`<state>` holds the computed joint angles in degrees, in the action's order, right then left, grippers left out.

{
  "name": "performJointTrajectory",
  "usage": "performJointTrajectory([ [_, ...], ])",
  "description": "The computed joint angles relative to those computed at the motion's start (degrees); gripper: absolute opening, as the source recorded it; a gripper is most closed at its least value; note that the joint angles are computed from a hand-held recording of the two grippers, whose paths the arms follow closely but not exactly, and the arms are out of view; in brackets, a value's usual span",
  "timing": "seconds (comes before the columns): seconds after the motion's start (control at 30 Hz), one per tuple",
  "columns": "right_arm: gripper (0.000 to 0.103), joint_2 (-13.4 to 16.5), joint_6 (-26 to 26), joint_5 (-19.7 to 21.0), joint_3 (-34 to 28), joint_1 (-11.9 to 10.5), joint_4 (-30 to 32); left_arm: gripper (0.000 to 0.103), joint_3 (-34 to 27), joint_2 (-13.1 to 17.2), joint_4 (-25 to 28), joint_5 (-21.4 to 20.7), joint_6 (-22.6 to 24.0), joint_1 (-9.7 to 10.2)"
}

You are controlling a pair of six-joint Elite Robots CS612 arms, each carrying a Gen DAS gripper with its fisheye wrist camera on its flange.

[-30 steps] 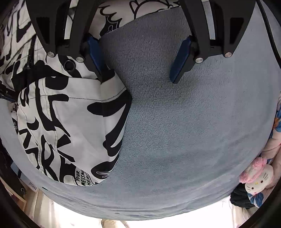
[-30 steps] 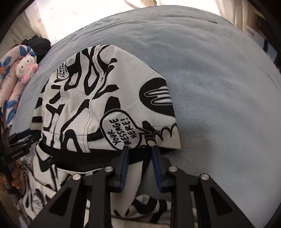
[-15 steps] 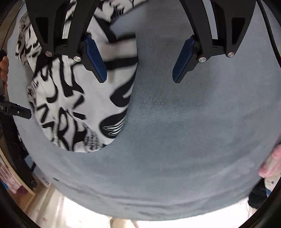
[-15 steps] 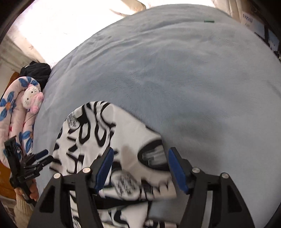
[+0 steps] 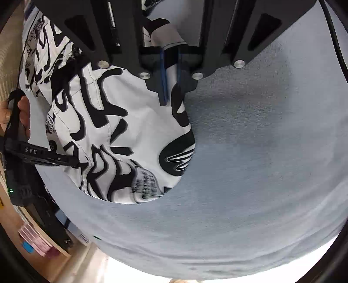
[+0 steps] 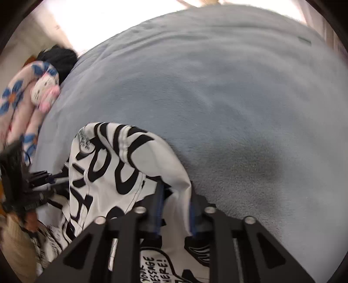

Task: Fold large clothes
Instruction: 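Lift and fold the jacket bundle over with both grippers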

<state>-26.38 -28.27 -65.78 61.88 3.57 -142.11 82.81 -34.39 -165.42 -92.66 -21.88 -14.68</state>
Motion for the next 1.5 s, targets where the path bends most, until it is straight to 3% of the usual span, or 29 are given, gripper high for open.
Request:
performJointTrajectory([
  [0.1, 0.006, -2.9, -2.9, -0.6, 6.5, -0.1, -9.3, 0.004, 3.0, -1.2, -4.9, 6.8, 3.2, -1.93],
  [0.2, 0.005, -5.8, -5.7, 2.0, 13.3, -1.1, -18.9, 0.004, 7.7, -2.9, -13.4, 10.1, 3.7, -3.27],
  [0.4, 0.005, -11.3, -8.1, 9.4, 27.0, -4.5, -37.3, 0.004, 17.0, -6.9, -24.8, 9.8, 2.9, -5.08],
  [0.5, 0.005, -13.3, -8.8, 12.6, 32.5, -6.3, -42.7, 0.004, 20.7, -8.5, -27.1, 9.0, 2.7, -6.52],
  [0.83, 0.002, -17.9, -14.2, 15.9, 49.6, -11.4, -54.2, 0.003, 34.9, -13.2, -35.5, 8.4, -1.7, -10.34],
  [0.93, 0.002, -19.1, -14.9, 16.1, 52.5, -13.1, -52.3, 0.003, 38.9, -14.5, -37.2, 8.0, -4.2, -11.97],
  [1.0, 0.002, -20.4, -15.1, 14.7, 52.8, -13.4, -45.0, 0.003, 40.6, -15.4, -36.8, 6.8, -5.2, -12.27],
  [1.1, 0.003, -21.3, -11.9, 16.6, 51.5, -13.6, -34.1, 0.004, 40.9, -16.2, -35.2, 5.8, -6.6, -12.42],
  [1.17, 0.005, -21.2, -8.4, 17.7, 50.3, -13.1, -29.9, 0.010, 40.7, -16.1, -35.3, 4.5, -8.7, -12.00],
  [1.23, 0.019, -20.7, -5.5, 20.8, 48.6, -12.9, -24.3, 0.026, 39.6, -15.5, -35.4, 2.8, -12.0, -11.43],
  [1.3, 0.053, -19.9, -2.4, 22.8, 47.2, -12.3, -20.8, 0.040, 38.1, -14.3, -36.6, 0.9, -14.9, -10.47],
  [1.33, 0.056, -19.3, -0.6, 24.4, 46.5, -12.0, -19.5, 0.051, 37.5, -13.7, -37.5, -0.4, -16.4, -9.98],
  [1.5, 0.057, -16.4, 4.3, 31.1, 42.4, -11.2, -9.5, 0.066, 33.8, -8.8, -49.0, -8.5, -26.2, -6.91],
])
